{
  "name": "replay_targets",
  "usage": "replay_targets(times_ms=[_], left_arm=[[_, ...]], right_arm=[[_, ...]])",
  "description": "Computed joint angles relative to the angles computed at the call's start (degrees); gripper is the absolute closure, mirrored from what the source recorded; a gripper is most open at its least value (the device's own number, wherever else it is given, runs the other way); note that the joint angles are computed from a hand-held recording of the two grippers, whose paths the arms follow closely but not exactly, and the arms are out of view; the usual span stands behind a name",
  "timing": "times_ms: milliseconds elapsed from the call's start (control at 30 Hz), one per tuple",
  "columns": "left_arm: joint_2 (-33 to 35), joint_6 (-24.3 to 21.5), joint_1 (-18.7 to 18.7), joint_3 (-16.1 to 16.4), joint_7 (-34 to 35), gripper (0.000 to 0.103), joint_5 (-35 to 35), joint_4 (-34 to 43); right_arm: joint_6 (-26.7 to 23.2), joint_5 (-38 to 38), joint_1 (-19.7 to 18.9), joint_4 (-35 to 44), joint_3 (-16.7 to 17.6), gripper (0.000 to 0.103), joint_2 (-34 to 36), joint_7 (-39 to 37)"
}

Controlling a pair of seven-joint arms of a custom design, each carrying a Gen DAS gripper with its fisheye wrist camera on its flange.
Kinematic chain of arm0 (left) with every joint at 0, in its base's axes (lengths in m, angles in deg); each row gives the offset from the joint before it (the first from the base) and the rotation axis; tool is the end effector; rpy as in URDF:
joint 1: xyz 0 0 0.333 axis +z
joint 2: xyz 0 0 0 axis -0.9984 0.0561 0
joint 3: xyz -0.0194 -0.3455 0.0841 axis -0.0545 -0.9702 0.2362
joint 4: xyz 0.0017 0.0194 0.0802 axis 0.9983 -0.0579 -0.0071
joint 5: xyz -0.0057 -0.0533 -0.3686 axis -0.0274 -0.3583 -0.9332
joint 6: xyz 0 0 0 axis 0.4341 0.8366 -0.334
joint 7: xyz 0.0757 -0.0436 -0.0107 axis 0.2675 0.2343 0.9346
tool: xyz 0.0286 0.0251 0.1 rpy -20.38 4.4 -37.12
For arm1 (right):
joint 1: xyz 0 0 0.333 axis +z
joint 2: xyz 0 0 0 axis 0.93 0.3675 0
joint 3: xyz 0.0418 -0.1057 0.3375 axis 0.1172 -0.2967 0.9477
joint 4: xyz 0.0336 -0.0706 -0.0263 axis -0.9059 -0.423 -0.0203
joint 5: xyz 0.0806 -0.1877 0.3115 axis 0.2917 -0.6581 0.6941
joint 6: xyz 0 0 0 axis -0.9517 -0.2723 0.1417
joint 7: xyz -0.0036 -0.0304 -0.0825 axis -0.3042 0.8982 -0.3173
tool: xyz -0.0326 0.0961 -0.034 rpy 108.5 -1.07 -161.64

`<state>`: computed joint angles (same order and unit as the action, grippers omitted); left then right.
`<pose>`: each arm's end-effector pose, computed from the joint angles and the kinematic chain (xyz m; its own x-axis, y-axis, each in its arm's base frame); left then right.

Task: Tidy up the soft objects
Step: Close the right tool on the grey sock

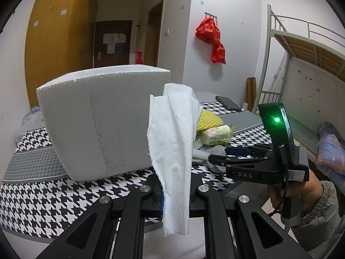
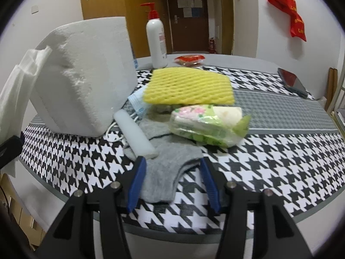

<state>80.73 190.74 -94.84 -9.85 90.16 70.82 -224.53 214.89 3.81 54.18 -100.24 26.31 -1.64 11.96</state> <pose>0.4879 -0.1680 0.4484 -0.3004 -0.9494 0.0914 -0.5022 0.0760 -0.8614 0.5739 0.1552 0.4093 0.3207 -0.9413 -0.1051 -0.6701 -0.1471 -0.7276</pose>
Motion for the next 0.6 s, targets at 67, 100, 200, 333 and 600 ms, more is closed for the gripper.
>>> replay_targets(times_ms=[67,100,200,333,600], left_arm=[[0.0,0.0,0.4,0.0,-0.8,0.09,0.9,-0.1],[0.0,0.1,0.4,0.0,-0.8,0.09,0.8,-0.2],[-0.3,0.1,0.6,0.0,-1.4,0.09,1.3,-0.4],[-0.6,0.1,0.4,0.0,-1.3,0.09,0.9,-0.6],[-1.3,1.1,0.0,0.1,0.1,0.09,-0.8,-1.5]], right_arm=[[-0.8,0.1,1.7,0.6,-1.5,0.046,0.1,-0.2],[-0.9,0.4,2.3,0.7,-1.9,0.046,0.1,-0.5],[-1.4,1.4,4.7,0.8,-3.9,0.052,-0.1,-1.7],[-2.4,2.3,-1.1,1.3,3.3,0.083,1.1,-5.0],[-1.4,3.4,-14.0,0.1,16.8,0.094,2.5,-6.7]])
